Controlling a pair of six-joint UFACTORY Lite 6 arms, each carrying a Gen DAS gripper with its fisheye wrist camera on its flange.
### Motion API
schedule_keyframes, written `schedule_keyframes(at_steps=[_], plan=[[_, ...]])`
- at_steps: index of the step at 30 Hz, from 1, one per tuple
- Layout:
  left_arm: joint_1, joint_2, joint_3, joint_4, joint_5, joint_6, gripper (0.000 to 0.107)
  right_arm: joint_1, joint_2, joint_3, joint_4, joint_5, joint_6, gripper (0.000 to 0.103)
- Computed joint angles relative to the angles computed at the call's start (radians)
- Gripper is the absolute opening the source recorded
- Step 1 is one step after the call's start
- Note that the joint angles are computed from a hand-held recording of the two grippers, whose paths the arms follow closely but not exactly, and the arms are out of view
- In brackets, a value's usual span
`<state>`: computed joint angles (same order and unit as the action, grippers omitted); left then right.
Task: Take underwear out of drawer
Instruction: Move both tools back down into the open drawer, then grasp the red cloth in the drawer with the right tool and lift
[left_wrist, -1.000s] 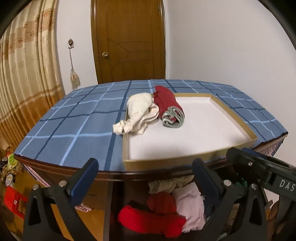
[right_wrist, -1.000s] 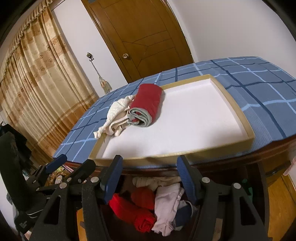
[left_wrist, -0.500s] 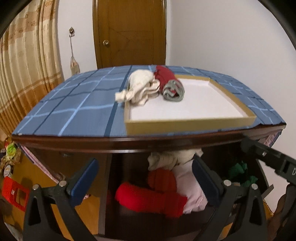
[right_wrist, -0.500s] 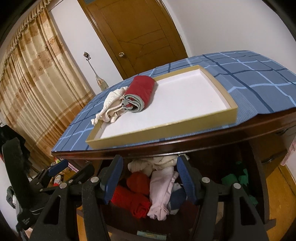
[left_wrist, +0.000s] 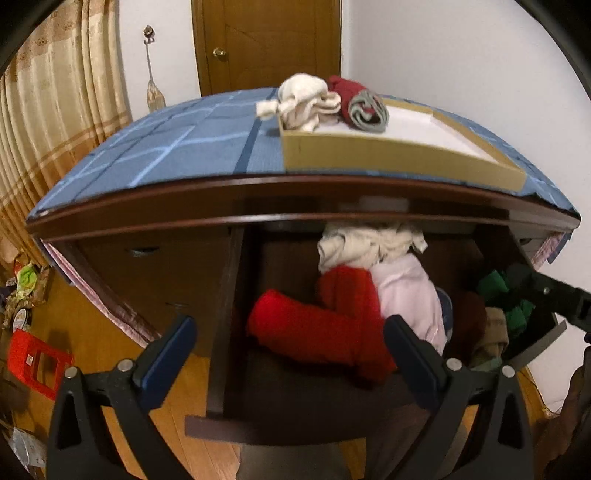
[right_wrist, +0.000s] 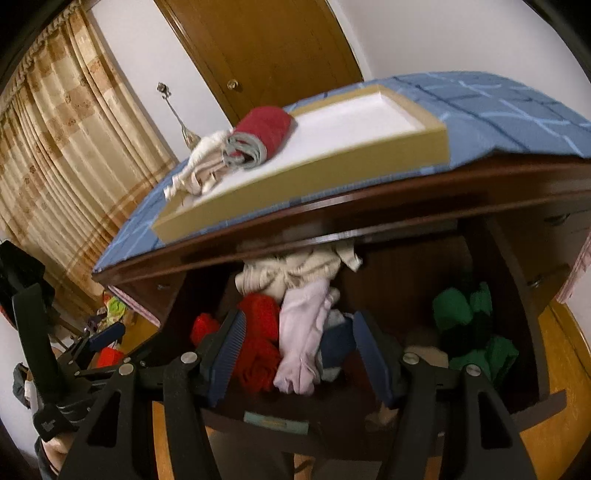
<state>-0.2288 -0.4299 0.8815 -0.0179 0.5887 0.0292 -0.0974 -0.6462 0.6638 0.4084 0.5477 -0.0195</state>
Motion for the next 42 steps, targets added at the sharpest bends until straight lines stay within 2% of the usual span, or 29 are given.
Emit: schedule_keyframes(at_steps=[7, 12, 18, 21, 23, 26, 35, 42], plan=[[0.013, -0.015, -0.064, -0.008, 0.0, 0.051, 0.102, 0.051, -0.009, -0.059, -0.03, 0.013, -0.005, 0.063], [0.079, -0.03, -0.077, -0.077, 0.018, 0.171, 0.102, 0.114, 0.097, -0.005, -0.033, -0.007, -0.061, 0.063], [0.237, -0.033, -0.039, -0.208, 0.067, 0.371, 0.102, 0.212, 0.423, 0.207, 0.09, -0.009, -0.297, 0.063], [0.289, -0.024, -0.018, -0.256, 0.083, 0.433, 0.102, 0.295, 0.612, 0.351, 0.018, 0.001, -0.294, 0.063], [0.31, -0.022, -0.012, -0.263, 0.087, 0.455, 0.102, 0.313, 0.738, 0.454, 0.04, 0.031, -0.326, 0.063], [0.34, -0.011, -0.006, -0.286, 0.09, 0.496, 0.102, 0.339, 0.889, 0.587, -0.024, 0.086, -0.284, 0.057], [0.389, 0.027, 0.013, -0.364, 0.113, 0.576, 0.102, 0.407, 1.135, 0.85, -0.152, 0.233, -0.21, 0.056], [0.373, 0.032, 0.014, -0.353, 0.118, 0.555, 0.102, 0.427, 1.31, 1.04, -0.156, 0.358, -0.235, 0.057]])
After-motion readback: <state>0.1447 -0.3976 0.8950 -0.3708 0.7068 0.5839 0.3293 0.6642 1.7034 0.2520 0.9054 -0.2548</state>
